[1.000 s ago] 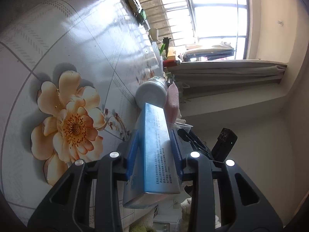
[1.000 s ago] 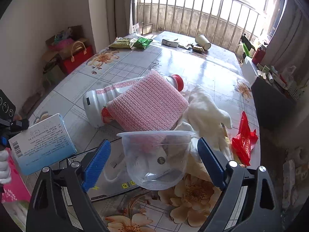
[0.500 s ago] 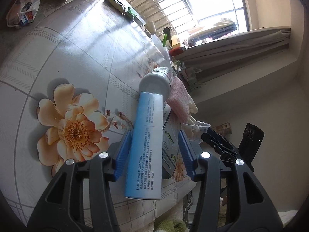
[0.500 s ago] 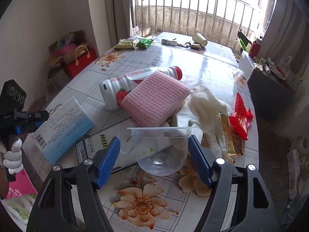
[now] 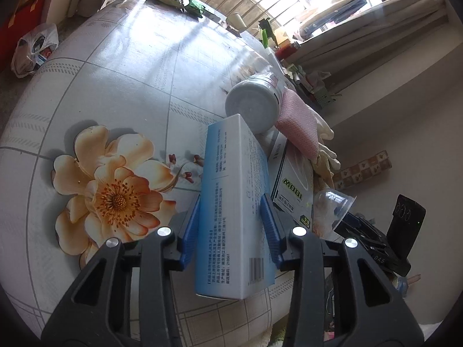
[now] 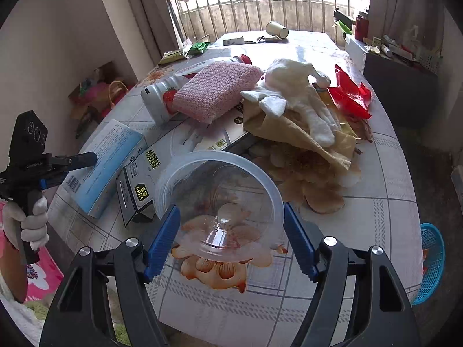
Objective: Collect trash
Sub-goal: 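Lift the white box with the left tool while the right tool grasps the clear plastic cup, then carry the white box over the wastebasket and open the left tool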
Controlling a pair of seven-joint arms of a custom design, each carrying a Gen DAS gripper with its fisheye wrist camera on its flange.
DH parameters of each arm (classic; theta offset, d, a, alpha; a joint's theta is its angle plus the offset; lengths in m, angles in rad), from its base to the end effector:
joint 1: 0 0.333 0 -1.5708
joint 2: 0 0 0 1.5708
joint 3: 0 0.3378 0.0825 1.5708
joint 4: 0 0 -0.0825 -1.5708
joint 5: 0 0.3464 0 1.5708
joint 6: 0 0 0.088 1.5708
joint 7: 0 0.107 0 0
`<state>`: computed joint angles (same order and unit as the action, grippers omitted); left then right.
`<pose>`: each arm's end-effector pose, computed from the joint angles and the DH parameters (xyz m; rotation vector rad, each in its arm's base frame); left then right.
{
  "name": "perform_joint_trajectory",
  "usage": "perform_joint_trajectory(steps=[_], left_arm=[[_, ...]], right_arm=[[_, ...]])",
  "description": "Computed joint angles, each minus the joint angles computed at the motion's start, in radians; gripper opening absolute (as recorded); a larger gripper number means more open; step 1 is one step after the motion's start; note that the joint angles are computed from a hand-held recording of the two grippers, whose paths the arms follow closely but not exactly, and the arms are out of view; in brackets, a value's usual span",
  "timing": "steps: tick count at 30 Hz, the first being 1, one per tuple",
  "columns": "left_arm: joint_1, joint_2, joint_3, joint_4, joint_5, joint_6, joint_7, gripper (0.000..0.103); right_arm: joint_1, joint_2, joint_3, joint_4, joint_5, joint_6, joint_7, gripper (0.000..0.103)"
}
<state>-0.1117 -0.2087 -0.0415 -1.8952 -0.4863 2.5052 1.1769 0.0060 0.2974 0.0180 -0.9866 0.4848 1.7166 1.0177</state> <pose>0.4968 -0.0762 0.7128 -2.4174 1.4223 -1.3641 0.6074 0.0552 0.7592 -2.2163 1.1538 -0.1595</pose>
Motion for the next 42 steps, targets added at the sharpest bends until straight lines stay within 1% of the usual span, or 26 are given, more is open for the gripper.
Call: perform_joint_trajectory(steps=[5, 7, 14, 17, 18, 19, 21, 22, 23, 24, 27, 29, 35, 38, 42], left_arm=[[-0.003, -0.01, 0.0, -0.008, -0.002, 0.005, -0.004, 0.036], [-0.006, -0.013, 0.002, -0.011, -0.015, 0.009, -0.009, 0.035], [-0.007, -0.029, -0.001, -0.021, 0.01, 0.023, -0.045, 0.032], [-0.01, -0.037, 0.0, -0.021, 0.022, 0.026, -0.054, 0.032], [-0.013, -0.038, 0.001, -0.02, 0.022, 0.029, -0.055, 0.032], [-0.015, -0.041, 0.003, -0.021, 0.02, 0.031, -0.056, 0.032], [-0.02, -0.046, 0.008, -0.021, 0.012, 0.035, -0.054, 0.032], [-0.021, -0.049, 0.01, -0.02, 0.011, 0.036, -0.057, 0.032], [-0.021, -0.051, 0.01, -0.019, 0.013, 0.036, -0.061, 0.032], [-0.022, -0.053, 0.013, -0.017, 0.012, 0.036, -0.061, 0.032], [-0.024, -0.061, 0.017, -0.007, 0.015, 0.036, -0.065, 0.032], [-0.025, -0.064, 0.017, 0.003, 0.021, 0.039, -0.066, 0.032], [-0.048, -0.04, 0.016, 0.072, 0.01, 0.044, -0.042, 0.032], [-0.064, 0.003, 0.012, 0.143, -0.022, 0.035, -0.007, 0.032], [-0.071, 0.105, -0.021, 0.298, -0.063, -0.007, 0.058, 0.032]], right_arm=[[-0.005, -0.014, 0.007, -0.041, 0.044, 0.032, -0.009, 0.071], [0.001, -0.02, 0.005, -0.055, 0.038, 0.043, -0.011, 0.074], [0.012, -0.063, -0.005, -0.136, 0.041, 0.107, -0.013, 0.074], [0.018, -0.092, -0.011, -0.178, 0.031, 0.144, -0.018, 0.062], [0.021, -0.104, -0.013, -0.195, 0.028, 0.158, -0.019, 0.055], [0.022, -0.113, -0.015, -0.207, 0.027, 0.166, -0.02, 0.051], [0.024, -0.125, -0.018, -0.225, 0.027, 0.175, -0.018, 0.036], [0.027, -0.131, -0.02, -0.234, 0.021, 0.182, -0.015, 0.031], [0.03, -0.136, -0.022, -0.243, 0.013, 0.188, -0.009, 0.019], [0.032, -0.136, -0.024, -0.244, 0.008, 0.188, -0.001, 0.013], [0.025, -0.136, -0.03, -0.244, 0.022, 0.184, 0.019, 0.008], [0.015, -0.134, -0.033, -0.238, 0.042, 0.174, 0.033, 0.007], [-0.032, -0.126, -0.044, -0.217, 0.124, 0.142, 0.07, 0.006], [-0.06, -0.131, -0.052, -0.222, 0.168, 0.138, 0.083, 0.006], [-0.099, -0.146, -0.069, -0.248, 0.227, 0.15, 0.1, 0.006]])
